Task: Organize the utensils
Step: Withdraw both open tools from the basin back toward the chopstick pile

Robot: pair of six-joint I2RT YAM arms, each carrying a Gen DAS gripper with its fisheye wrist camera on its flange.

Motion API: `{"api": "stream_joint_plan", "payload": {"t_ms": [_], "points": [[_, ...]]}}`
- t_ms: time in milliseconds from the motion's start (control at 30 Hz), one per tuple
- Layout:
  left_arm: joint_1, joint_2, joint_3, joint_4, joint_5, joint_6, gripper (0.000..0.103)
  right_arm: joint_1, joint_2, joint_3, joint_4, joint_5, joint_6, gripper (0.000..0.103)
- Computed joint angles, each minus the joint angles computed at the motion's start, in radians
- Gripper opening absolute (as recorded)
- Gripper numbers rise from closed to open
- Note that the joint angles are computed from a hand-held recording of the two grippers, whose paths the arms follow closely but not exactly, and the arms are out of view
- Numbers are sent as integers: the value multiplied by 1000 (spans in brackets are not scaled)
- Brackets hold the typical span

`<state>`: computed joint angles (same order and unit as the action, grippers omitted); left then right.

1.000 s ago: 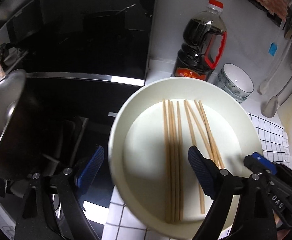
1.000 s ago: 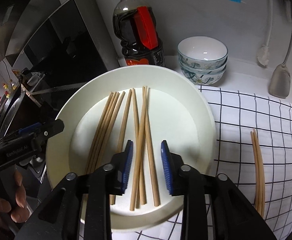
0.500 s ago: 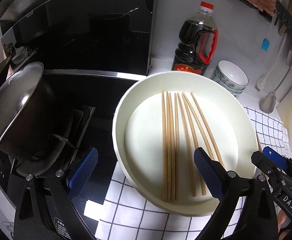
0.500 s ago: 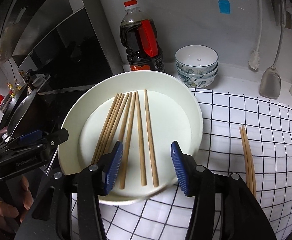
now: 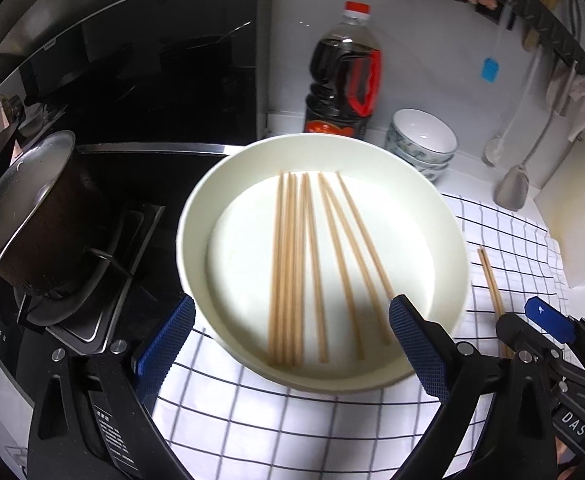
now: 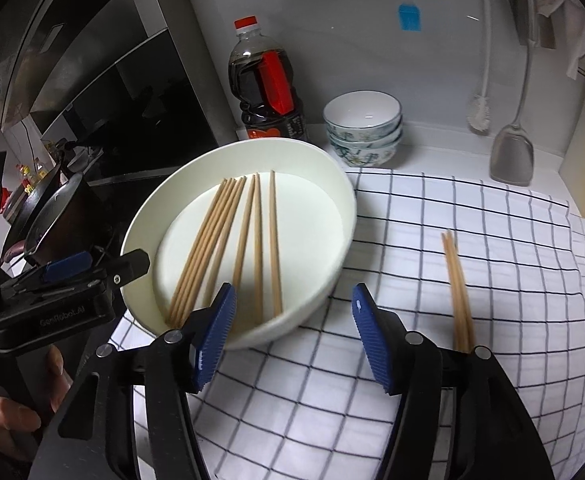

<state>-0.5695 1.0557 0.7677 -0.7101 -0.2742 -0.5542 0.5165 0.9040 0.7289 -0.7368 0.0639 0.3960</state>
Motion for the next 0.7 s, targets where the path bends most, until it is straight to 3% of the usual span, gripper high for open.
{"api": "stream_joint_plan", "payload": {"t_ms": [233,400,700], "points": [[-168,39,50,-38,-77,-114,96,-112,-156,-21,-112,-28,-73,58],[-277,90,76,-41,-109,-185,96,-280,-246,-34,-184,-97,-176,58],[-464,267,157,6,-138,-268,96,-873,-311,-61,-321,-366,-609,58]]}}
